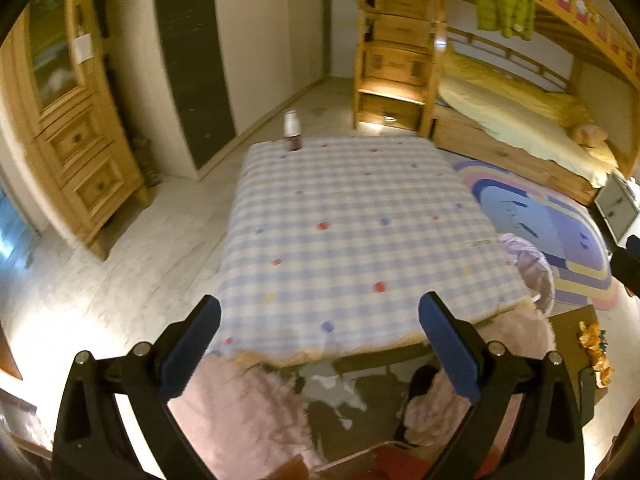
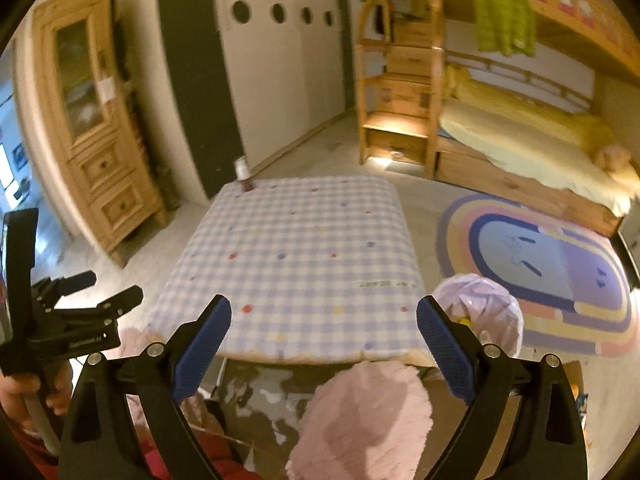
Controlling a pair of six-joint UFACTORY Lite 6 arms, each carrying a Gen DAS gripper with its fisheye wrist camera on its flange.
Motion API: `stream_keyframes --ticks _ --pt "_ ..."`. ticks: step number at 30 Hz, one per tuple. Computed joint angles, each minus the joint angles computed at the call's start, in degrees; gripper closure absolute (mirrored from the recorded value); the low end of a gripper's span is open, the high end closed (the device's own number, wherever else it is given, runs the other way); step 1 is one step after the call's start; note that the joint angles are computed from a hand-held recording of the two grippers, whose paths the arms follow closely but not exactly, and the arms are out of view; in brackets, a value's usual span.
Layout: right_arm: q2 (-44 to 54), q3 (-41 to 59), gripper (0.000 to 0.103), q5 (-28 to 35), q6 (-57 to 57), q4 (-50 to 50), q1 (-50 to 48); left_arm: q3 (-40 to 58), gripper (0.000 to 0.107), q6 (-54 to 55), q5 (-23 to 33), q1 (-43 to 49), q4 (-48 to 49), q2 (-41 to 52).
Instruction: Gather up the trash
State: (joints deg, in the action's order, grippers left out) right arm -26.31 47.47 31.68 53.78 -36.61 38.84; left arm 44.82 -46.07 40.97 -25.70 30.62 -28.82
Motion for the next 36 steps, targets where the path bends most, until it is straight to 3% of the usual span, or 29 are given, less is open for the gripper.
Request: stream_keyframes --ticks 12,36 --pt "2.93 2.56 0.010 1.72 3.69 -3.04 4.10 -2.44 0.011 1.46 1.35 2.85 -1.26 -4.63" --pt "2.76 1.56 0.010 0.19 1.39 -0.82 1.47 -0.69 0.011 3.44 0.90 3.17 -1.82 -1.93"
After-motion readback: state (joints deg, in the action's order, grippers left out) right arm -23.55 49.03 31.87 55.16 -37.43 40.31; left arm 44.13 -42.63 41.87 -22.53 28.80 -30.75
